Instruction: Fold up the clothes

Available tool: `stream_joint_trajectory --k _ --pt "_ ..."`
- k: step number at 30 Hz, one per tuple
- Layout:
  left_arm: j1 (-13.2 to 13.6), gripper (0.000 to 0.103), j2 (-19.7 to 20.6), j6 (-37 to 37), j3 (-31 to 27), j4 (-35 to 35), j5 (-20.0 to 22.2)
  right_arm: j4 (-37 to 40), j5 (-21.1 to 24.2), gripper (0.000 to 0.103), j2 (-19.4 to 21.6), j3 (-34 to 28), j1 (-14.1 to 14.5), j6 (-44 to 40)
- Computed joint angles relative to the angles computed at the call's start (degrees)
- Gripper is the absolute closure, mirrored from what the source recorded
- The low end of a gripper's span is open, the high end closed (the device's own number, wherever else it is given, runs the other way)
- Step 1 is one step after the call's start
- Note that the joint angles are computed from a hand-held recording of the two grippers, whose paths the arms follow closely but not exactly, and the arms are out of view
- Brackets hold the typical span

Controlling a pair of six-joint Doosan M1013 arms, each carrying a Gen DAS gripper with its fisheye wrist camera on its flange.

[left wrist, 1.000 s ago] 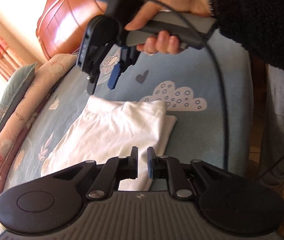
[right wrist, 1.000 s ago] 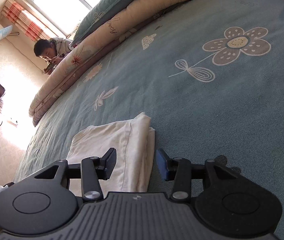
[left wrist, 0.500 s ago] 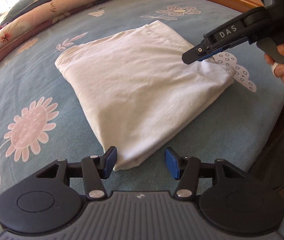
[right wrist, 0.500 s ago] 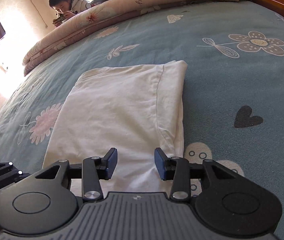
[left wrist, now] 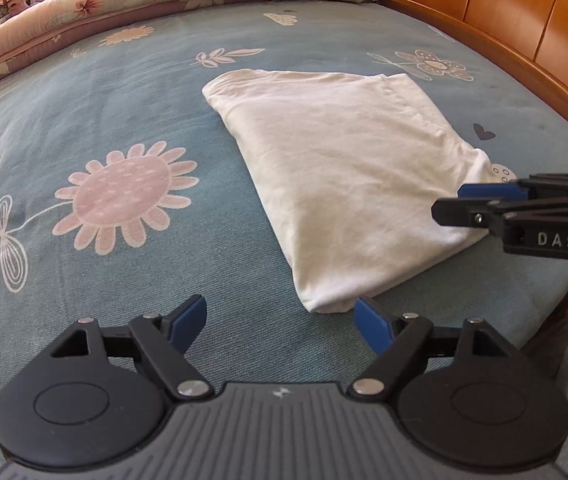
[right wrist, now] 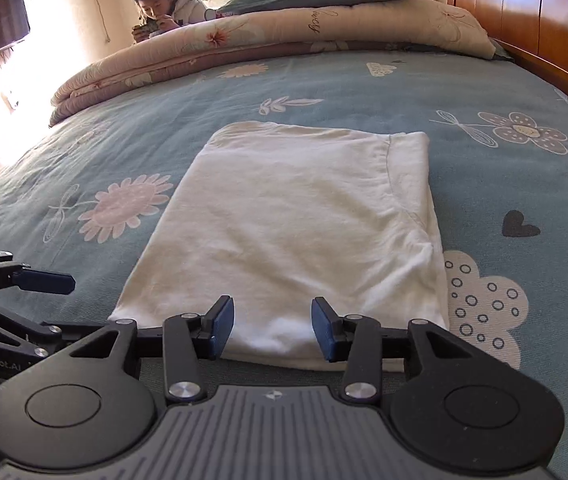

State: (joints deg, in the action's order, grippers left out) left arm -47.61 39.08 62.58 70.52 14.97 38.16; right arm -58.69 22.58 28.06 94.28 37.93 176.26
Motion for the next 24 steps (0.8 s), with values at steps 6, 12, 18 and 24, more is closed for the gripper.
stream_joint_trajectory --k 6,12,18,24 --pt "0.64 0.018 -1.28 -1.94 1.82 0.91 -0.33 2.76 -2.03 0.067 2.80 -6.43 -0.30 -9.68" --pt "1.84 0.017 -2.38 -3.16 3.91 0.37 -2.36 21.05 4.07 0.073 9.97 -16.56 0.31 -34.89" --pt "2.73 0.016 -1.86 0.05 3.51 -2.70 -3.93 19.16 4.44 0.074 9.57 -18.78 -0.25 -35.46" --pt "2.95 0.016 -1.73 3.46 3.70 -4.47 -4.66 24.54 12.02 0.073 15.33 -27.97 -2.20 -41.76"
